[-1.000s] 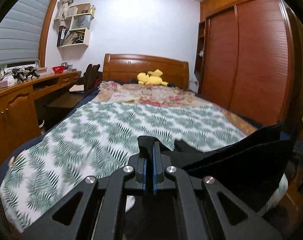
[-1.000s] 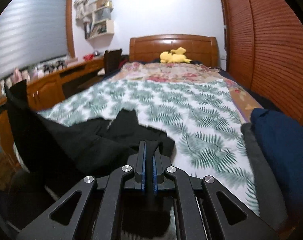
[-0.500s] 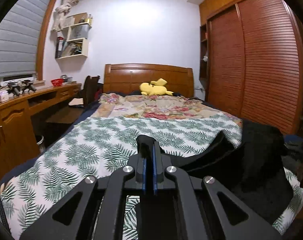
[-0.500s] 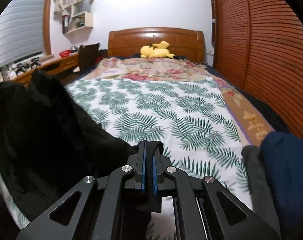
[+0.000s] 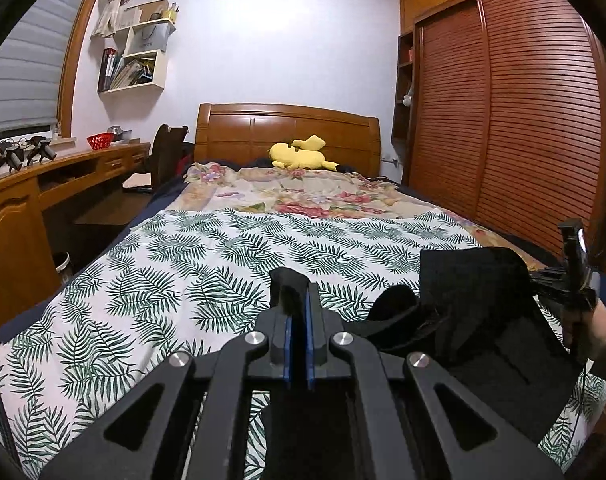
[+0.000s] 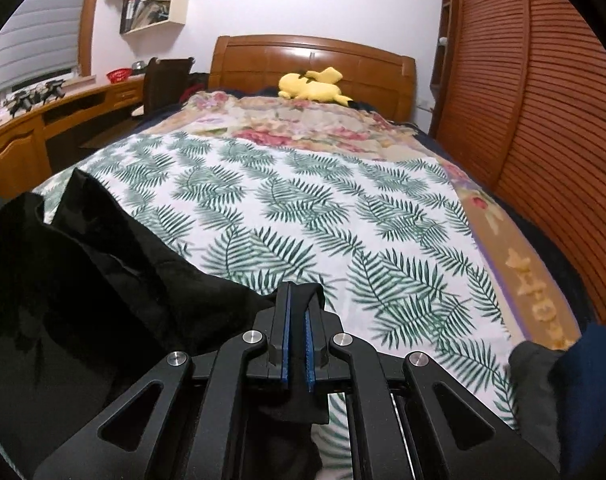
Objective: Fold large clothes
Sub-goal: 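Lift the held hem with both tools and fold it toward the collar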
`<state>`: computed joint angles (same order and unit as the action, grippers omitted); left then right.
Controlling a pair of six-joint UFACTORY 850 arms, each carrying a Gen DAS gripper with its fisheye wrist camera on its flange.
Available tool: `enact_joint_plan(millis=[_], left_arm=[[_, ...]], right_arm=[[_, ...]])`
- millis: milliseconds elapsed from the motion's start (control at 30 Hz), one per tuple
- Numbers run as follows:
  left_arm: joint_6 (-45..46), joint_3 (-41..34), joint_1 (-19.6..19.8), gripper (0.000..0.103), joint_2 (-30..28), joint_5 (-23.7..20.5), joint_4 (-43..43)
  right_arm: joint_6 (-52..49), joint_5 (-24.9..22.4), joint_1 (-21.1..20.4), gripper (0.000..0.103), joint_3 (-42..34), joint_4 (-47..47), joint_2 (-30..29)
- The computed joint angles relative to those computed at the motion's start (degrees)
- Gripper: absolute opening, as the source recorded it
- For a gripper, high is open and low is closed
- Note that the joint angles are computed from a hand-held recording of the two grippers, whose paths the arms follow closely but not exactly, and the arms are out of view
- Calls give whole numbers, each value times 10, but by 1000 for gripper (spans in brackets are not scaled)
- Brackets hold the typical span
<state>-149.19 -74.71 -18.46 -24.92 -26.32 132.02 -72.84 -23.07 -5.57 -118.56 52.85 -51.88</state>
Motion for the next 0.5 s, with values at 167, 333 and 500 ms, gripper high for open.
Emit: enact_joint_plan(millis=[167,333,500], left_arm=[[-36,3,5,3,4,10,25],[-86,8,11,8,7,33,68],[-119,5,9,13,3,58,107]], right_arm=[[78,1,8,2,-58,-60,-36],[191,7,18,2,-102,-162,-64],[347,3,29,2,-164,-317,-105]])
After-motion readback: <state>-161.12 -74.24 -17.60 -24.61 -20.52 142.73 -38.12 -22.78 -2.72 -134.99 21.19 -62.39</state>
